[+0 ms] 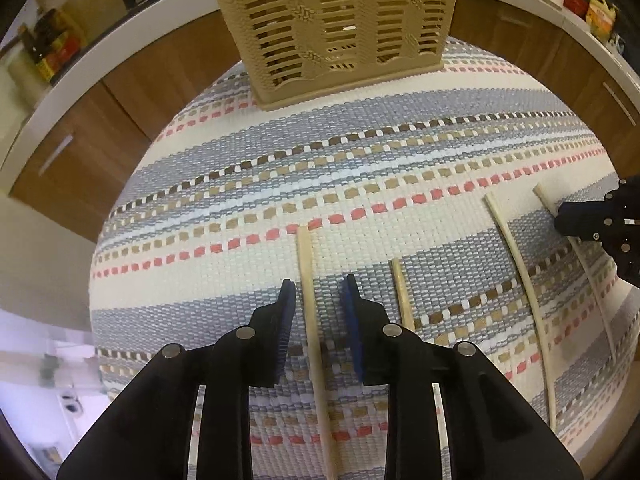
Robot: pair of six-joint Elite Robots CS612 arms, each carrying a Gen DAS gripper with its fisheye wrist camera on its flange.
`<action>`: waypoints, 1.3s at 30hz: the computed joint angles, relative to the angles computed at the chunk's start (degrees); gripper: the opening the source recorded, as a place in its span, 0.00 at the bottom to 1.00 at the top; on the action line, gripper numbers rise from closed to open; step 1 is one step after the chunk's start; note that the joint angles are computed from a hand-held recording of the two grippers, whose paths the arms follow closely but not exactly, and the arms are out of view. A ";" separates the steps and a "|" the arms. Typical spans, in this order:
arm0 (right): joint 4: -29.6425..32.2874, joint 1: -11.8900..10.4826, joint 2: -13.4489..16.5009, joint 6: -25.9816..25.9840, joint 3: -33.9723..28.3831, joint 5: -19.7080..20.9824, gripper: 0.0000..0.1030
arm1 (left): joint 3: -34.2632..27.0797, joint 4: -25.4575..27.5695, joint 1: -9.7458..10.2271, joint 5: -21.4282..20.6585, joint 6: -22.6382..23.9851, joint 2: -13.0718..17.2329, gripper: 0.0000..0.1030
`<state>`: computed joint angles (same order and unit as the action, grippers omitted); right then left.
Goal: Organize utensils
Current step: 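Close the left tool on a wooden chopstick while the right tool grasps another chopstick, then lift both chopsticks over the beige basket and open both tools to drop them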
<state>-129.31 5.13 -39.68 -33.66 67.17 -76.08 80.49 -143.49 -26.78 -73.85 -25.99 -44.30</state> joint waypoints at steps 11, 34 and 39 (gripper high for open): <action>-0.72 1.59 0.73 0.07 -0.52 -2.73 0.04 | -1.87 2.10 0.77 -3.40 1.66 0.48 0.04; -31.49 -1.37 -0.67 14.91 -1.79 23.14 0.04 | 1.67 -49.13 3.69 -0.85 -2.98 -3.01 0.04; -39.12 -0.80 2.79 21.82 -8.37 23.32 0.04 | -3.83 -52.59 3.33 3.56 0.32 -0.36 0.04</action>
